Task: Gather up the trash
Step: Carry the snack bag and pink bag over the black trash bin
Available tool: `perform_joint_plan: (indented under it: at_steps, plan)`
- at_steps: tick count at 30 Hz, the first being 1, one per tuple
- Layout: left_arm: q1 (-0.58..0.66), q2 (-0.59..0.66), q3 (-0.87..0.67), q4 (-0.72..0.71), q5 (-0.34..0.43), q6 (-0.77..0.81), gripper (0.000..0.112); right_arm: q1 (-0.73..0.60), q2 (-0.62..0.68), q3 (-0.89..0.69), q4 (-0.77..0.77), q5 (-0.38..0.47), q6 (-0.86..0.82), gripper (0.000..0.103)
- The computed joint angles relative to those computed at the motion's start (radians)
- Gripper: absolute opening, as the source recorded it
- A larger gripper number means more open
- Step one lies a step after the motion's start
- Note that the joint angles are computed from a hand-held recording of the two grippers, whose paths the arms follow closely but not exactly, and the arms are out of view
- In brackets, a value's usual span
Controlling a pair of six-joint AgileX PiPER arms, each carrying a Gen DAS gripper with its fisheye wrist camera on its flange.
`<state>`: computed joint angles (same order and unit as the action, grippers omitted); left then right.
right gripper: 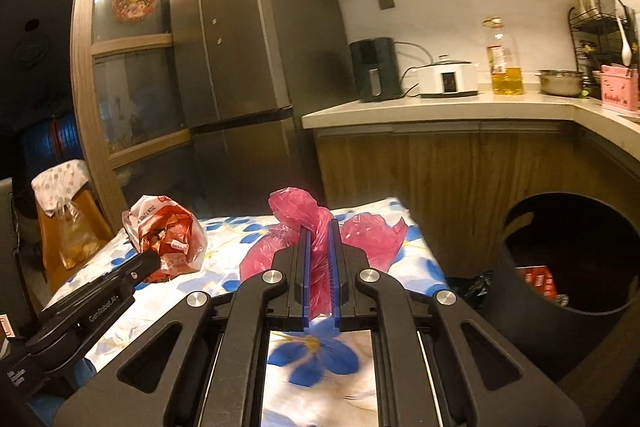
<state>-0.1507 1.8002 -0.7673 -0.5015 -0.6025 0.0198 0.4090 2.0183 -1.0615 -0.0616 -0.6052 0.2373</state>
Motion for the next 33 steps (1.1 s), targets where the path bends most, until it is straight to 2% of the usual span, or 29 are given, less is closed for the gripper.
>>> perform_joint_plan:
  at_steps: [11, 23, 33]
  plan:
    - [-0.166, 0.061, -0.142, -0.089, 0.034, 0.111, 0.009, -0.134, -0.074, 0.112, 0.02, -0.071, -0.007, 0.009]
    - [-0.325, 0.21, -0.427, -0.189, 0.14, 0.261, 0.009, -0.314, -0.095, 0.147, 0.017, -0.081, -0.003, 0.009]
    - [-0.391, 0.344, -0.677, -0.276, 0.246, 0.415, 0.009, -0.4, -0.076, 0.142, 0.031, -0.095, -0.012, 0.009]
